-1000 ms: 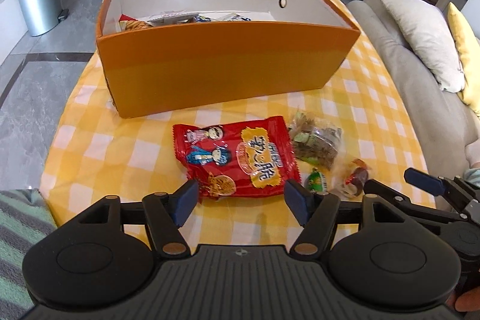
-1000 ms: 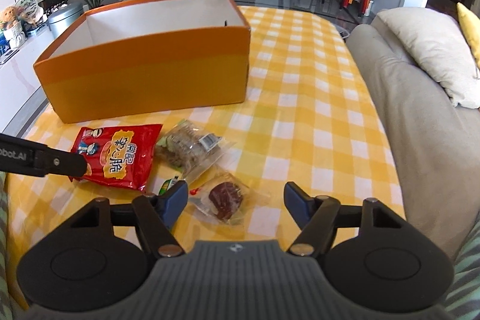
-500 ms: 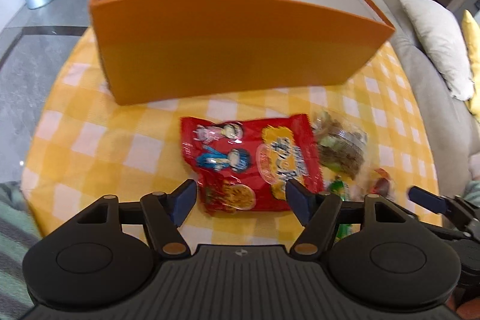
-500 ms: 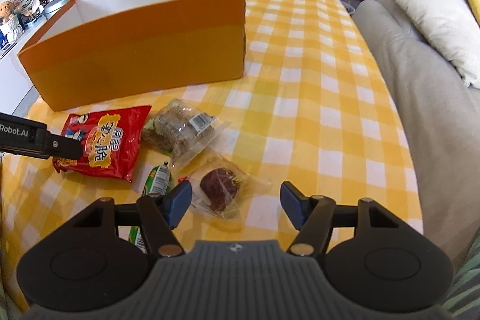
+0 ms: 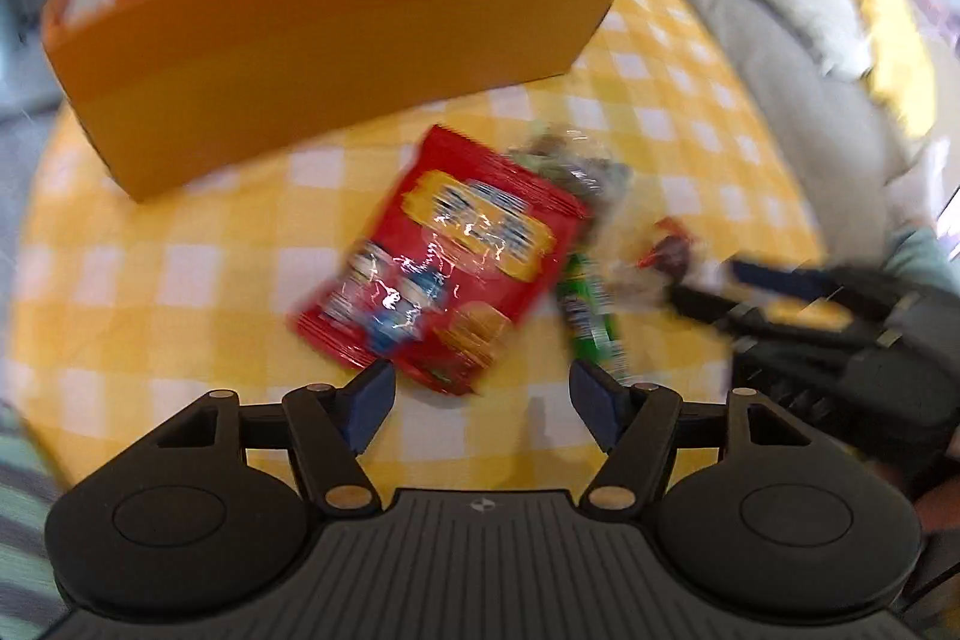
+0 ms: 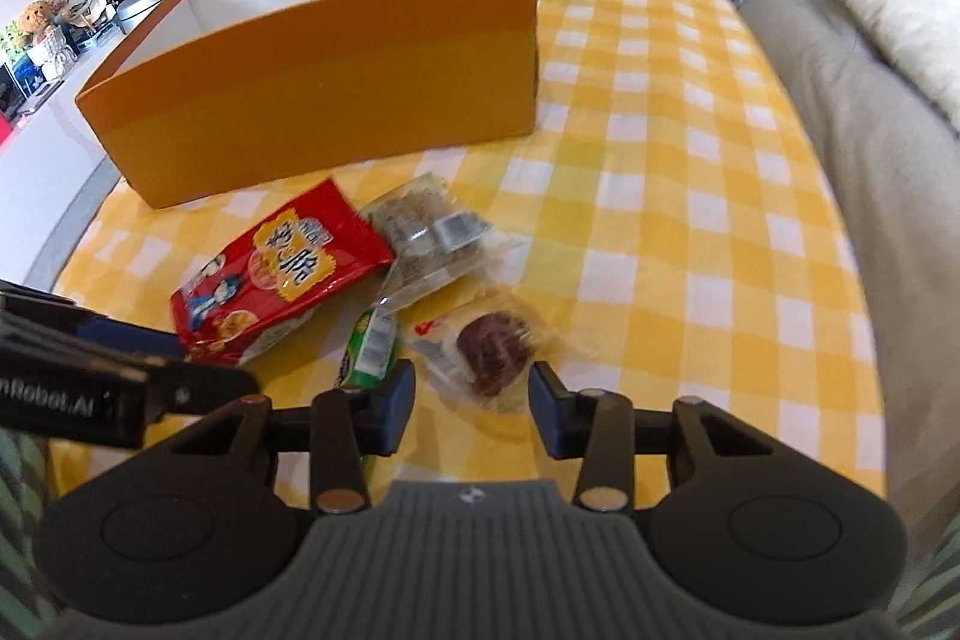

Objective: Organize snacks
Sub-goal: 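Grasp the red snack bag with left tool while right tool grasps wrapped brown meat snack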

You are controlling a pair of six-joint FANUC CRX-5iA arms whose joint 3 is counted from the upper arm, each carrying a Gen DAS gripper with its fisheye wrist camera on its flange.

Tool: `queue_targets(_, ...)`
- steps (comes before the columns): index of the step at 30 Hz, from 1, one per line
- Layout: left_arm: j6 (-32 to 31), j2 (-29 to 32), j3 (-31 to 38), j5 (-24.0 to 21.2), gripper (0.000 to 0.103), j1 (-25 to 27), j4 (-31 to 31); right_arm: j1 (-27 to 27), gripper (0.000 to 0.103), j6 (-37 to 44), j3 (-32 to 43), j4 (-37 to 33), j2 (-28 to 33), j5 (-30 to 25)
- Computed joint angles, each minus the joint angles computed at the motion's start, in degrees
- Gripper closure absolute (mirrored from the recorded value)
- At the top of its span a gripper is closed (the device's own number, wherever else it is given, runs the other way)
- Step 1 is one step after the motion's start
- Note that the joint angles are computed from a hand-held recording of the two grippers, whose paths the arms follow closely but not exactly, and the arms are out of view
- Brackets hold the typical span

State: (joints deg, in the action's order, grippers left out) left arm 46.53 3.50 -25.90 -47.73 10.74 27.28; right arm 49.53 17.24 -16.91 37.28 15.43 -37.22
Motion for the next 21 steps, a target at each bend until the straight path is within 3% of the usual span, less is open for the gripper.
queue_targets(2, 0.9, -1.4, 0.3, 2.4, 0.025, -1.0, -4.0, 0.3, 0.054, -2.6, -1.1, 5.5, 0.2, -1.4)
queue_targets(5, -2.7, -2.2, -0.6, 4.5, 0.02, -1.1, -2.6, 0.2, 0.053, -4.3, -2.1, 9.5, 0.3, -1.5)
queue_targets(9, -8.9, -0.9, -1.1, 6.5, 0.017, -1.4, 2.3, -0.3, 0.053, -3.9, -2.5, 10.1, 0.3, 0.9)
queue_targets(14, -12.3, 1.8, 0.7, 8.4, 0.016, -2.9, 0.9, -0.7, 0.054, -1.8, -2.4, 10.2, 0.8, 2.6)
queue_targets(21, -13.6, 4.8, 1.8, 7.6, 0.016, -2.2, 1.9, -1.2, 0.059, -1.3, -2.3, 9.3, 1.3, 3.7)
